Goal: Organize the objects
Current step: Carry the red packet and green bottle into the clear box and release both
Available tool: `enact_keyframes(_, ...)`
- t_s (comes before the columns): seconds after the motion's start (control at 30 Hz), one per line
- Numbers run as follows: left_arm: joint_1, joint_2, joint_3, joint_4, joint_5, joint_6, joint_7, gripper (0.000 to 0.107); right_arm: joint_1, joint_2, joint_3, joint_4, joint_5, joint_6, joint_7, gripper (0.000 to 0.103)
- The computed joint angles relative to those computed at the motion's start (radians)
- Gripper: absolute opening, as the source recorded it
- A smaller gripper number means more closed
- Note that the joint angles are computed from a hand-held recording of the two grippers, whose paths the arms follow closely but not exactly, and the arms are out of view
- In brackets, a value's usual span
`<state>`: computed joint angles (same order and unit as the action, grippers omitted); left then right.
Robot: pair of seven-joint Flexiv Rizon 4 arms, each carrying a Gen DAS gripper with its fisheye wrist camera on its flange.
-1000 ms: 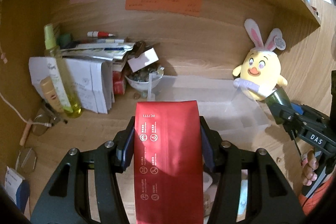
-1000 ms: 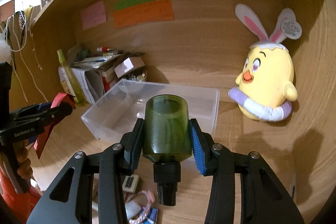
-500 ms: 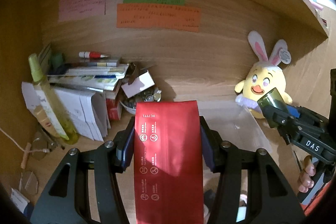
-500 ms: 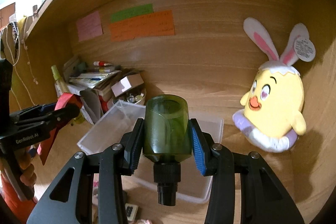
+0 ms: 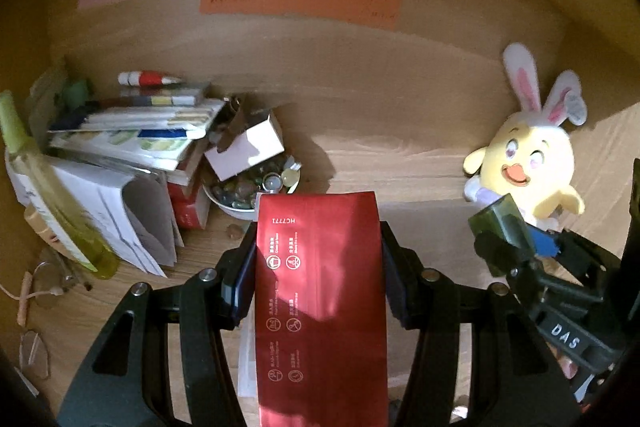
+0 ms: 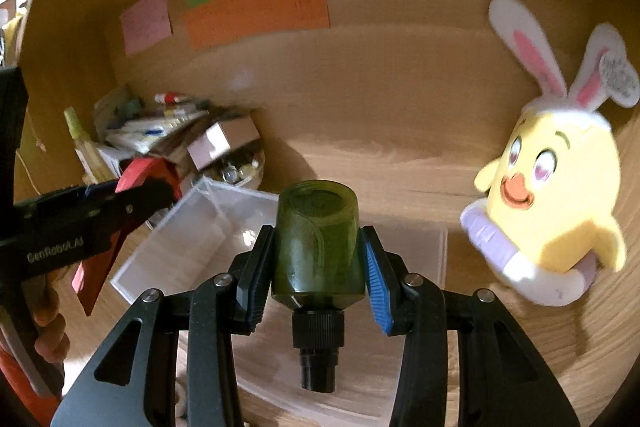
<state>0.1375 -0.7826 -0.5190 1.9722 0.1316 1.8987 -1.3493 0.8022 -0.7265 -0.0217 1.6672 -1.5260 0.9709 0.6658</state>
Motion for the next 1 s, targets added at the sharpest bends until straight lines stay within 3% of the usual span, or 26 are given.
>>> enact_keyframes(0.27, -0.112, -0.031, 0.099, -0.079, -0.078, -0.081, 0.036, 0.054, -0.045, -0.054, -0.013, -0.024, 0.02, 0.139, 0.011, 0.039)
enact_keyframes(0.53, -0.235, -0.033, 0.195, -0.112, -0.146, -0.126, 0.095, 0.054, -0.005, -0.075, -0.021, -0.041, 0.169, 0.087, -0.15, 0.039)
enact_keyframes(0.73, -0.248, -0.04, 0.193, -0.125, -0.174, -0.165, 0.135, 0.054, 0.019, -0.094, -0.037, -0.06, 0.264, 0.094, -0.249, 0.039)
enact_keyframes(1.0, -0.226, -0.03, 0.164, -0.109, -0.205, -0.189, 0.169, 0.054, 0.047, -0.102, -0.067, -0.067, 0.326, 0.106, -0.296, 0.039)
